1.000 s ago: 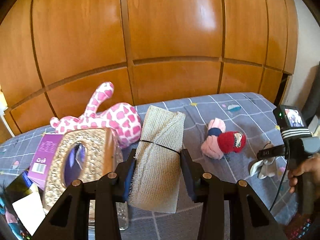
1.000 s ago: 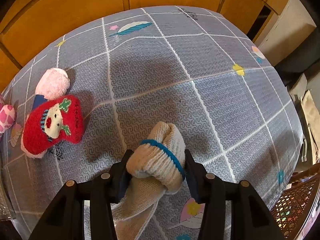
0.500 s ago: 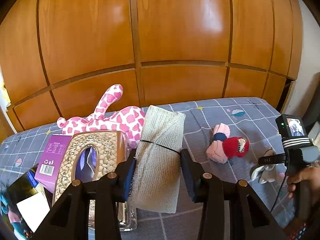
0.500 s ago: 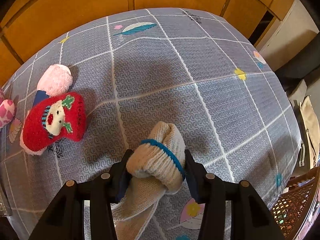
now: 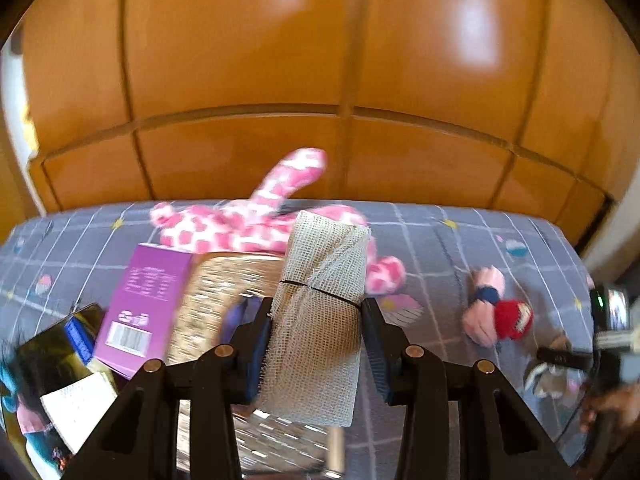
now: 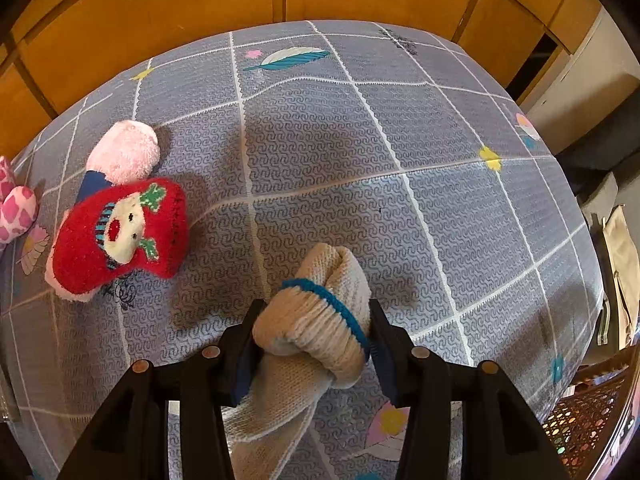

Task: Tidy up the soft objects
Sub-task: 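Carry the mesh roll with the left tool into the gold tray and release it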

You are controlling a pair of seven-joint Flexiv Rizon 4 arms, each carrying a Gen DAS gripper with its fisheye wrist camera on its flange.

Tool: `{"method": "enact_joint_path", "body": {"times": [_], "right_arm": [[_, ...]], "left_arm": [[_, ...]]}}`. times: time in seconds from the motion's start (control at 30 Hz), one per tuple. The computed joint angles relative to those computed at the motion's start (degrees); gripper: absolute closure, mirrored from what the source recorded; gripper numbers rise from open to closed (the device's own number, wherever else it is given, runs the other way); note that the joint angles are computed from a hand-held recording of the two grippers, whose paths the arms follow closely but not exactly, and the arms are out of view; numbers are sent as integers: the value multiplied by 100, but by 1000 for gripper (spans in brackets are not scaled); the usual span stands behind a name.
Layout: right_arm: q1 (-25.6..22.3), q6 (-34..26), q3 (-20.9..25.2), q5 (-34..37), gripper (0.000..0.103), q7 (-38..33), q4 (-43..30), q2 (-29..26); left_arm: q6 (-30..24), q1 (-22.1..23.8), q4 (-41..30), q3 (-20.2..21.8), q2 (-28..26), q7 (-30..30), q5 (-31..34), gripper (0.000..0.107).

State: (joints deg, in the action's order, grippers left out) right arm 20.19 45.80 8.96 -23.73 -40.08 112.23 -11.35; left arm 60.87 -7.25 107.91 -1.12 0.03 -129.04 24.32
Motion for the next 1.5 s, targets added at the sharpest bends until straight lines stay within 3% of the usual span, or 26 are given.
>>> {"method": "enact_joint_path", "body": {"times": [0.27,0.5,0.8,1.0,1.23,1.5], "right_arm": [[-30,74,-3,41,54,-67,29,-1],[-9,109,13,46,54,-159,26,-5],[72,95,23,-105,54,-163,51,-15],[95,79,39,-177,54,-178,113,41],[195,-17,60,-385,54,-35,141,50],[271,-131,86,-610,54,60,182,88]], "left_arm": [[-229,565,229,391,253,-125,-374,64],[-305,1021,988,448,1045,-255,-172,64],[-459,1529,2105,106,2291,-347,-36,64],[-923,1862,2729,-202,3138,-583,190,64],[-1175,2131,3082,-419,3602,-710,432,63],[-1139,2215,3249,-384,3655,-730,408,61]]}}
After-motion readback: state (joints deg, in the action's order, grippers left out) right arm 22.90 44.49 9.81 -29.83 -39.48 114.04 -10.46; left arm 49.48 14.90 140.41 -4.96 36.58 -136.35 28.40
